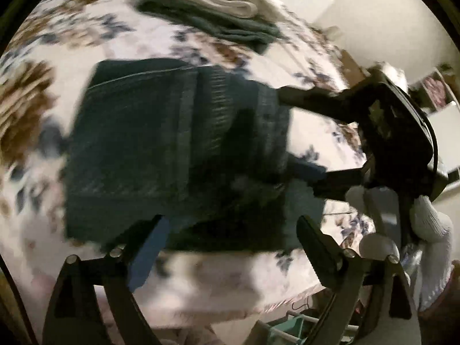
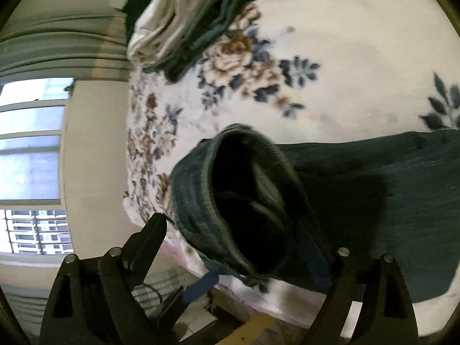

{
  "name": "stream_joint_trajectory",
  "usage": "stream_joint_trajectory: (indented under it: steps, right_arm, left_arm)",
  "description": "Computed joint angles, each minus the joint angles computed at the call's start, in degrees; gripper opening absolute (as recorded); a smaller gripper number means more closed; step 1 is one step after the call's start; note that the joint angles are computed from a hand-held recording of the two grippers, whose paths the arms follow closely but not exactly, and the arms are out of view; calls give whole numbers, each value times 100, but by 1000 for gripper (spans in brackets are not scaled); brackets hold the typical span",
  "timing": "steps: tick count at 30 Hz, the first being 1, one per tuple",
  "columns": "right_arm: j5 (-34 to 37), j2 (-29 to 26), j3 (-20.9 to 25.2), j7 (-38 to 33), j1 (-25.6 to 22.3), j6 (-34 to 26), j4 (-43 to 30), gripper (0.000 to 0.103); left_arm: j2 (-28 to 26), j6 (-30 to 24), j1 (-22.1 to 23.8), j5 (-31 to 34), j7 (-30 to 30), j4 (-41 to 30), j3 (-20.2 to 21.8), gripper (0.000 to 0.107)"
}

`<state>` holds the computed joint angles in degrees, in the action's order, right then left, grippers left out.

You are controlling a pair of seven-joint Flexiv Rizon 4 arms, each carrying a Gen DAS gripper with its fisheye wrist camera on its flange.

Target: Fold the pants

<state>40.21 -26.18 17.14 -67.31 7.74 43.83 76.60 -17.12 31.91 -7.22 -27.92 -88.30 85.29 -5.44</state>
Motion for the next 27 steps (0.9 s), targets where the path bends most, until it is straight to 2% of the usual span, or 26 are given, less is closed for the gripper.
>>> stream_joint_trajectory:
  steps: [3, 6, 7, 8, 12, 15, 16, 19, 21, 22, 23, 24, 25, 27]
  right_arm:
    - [-136, -91, -5, -75, 71, -165, -87, 91]
    - [-547, -341, -100, 147, 195, -834, -383, 91]
    - [-770, -381, -166, 264, 255, -1065, -452, 87]
    - [-1182, -344, -323, 448, 436, -1082, -398, 81]
    - [-2296, -121, -554, 570, 815, -832, -53, 81]
    - [-2186, -256, -441, 596, 719, -824, -80, 86]
    - [-1927, -356, -342, 593, 606, -823, -172, 91]
    - [-1533, -505, -260, 745, 482, -562, -247, 92]
    - [-1613, -410, -261, 754, 546, -318, -76, 75]
    - [-1669, -355, -241, 705, 570, -276, -21, 38]
    - [-1980, -247, -325, 800, 702, -401, 39, 31]
    - [-2040, -201, -330, 826, 735, -349, 67, 28]
    - [-2047, -60, -337, 947, 752, -230, 199, 20]
    - [-2049, 157, -365, 1207, 744, -138, 376, 15]
  left_arm:
    - [153, -177, 61, 256, -396, 101, 193, 91]
    - [194, -296, 181, 546, -712, 141, 352, 91]
    - [184, -319, 218, 634, -781, 122, 380, 91]
    - [153, -364, 251, 788, -862, 56, 420, 91]
    - [68, -402, 344, 1163, -929, -145, 467, 91]
    - [-54, -583, 330, 1565, -1034, -455, 503, 91]
    - [-94, -592, 342, 1600, -1072, -499, 507, 91]
    - [-116, -555, 377, 1583, -1214, -500, 518, 91]
    - [-132, -549, 391, 1588, -1311, -518, 522, 91]
    - [-126, -552, 394, 1613, -1361, -529, 532, 91]
    - [-128, -548, 391, 1636, -1392, -548, 531, 91]
    - [-148, -546, 395, 1643, -1402, -579, 522, 91]
    - [-156, -552, 393, 1668, -1405, -606, 519, 91]
    - [-216, -582, 393, 1698, -1401, -705, 502, 91]
